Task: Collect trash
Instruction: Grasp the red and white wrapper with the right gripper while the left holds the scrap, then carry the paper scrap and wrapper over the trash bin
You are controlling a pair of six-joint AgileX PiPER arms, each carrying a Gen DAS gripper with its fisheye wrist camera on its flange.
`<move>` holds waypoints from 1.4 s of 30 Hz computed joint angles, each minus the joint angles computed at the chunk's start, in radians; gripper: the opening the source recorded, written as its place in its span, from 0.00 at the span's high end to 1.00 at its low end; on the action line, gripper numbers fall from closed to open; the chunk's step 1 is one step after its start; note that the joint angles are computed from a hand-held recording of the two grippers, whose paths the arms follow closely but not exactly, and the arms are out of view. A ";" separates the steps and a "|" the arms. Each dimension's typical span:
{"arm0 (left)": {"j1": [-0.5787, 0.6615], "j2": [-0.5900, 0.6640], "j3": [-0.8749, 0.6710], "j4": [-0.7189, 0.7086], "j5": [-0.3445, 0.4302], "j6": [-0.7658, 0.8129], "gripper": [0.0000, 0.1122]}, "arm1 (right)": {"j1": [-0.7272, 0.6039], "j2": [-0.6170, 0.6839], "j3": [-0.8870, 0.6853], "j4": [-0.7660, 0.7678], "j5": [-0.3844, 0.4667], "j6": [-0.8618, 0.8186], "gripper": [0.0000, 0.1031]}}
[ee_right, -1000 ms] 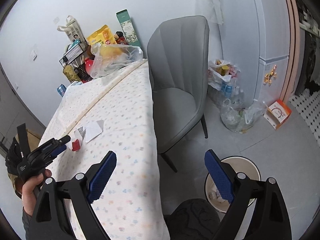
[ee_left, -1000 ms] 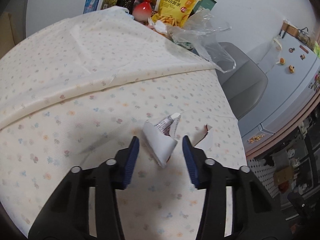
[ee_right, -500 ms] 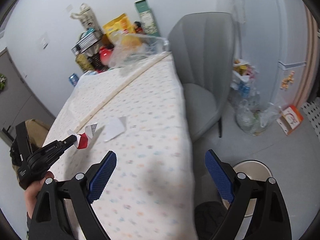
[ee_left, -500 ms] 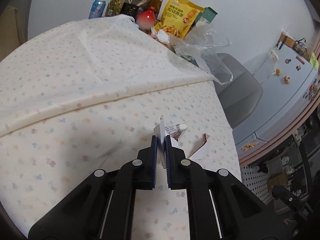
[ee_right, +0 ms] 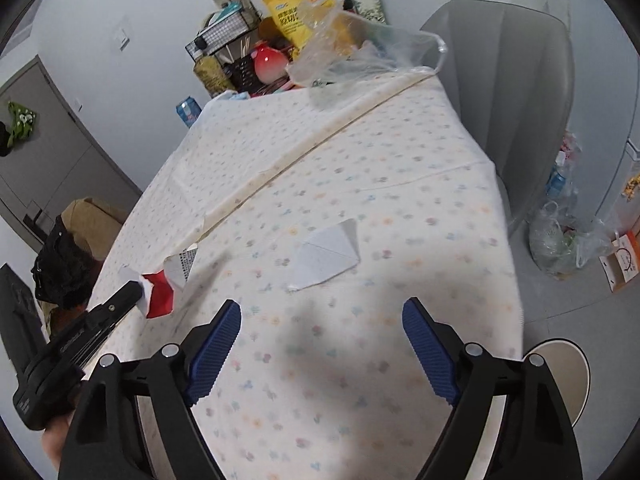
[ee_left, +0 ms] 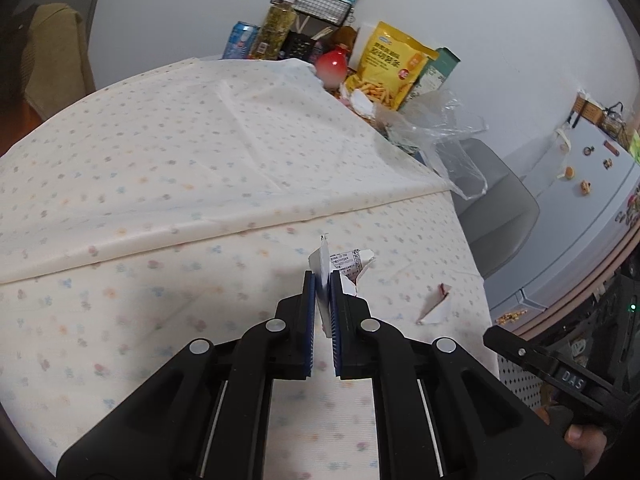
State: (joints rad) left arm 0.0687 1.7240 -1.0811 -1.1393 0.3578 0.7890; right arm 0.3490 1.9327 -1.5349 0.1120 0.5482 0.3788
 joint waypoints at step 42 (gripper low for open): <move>-0.205 -0.047 0.029 -0.023 -0.031 -0.014 0.93 | -0.181 -0.293 0.491 0.703 -0.220 -0.654 0.99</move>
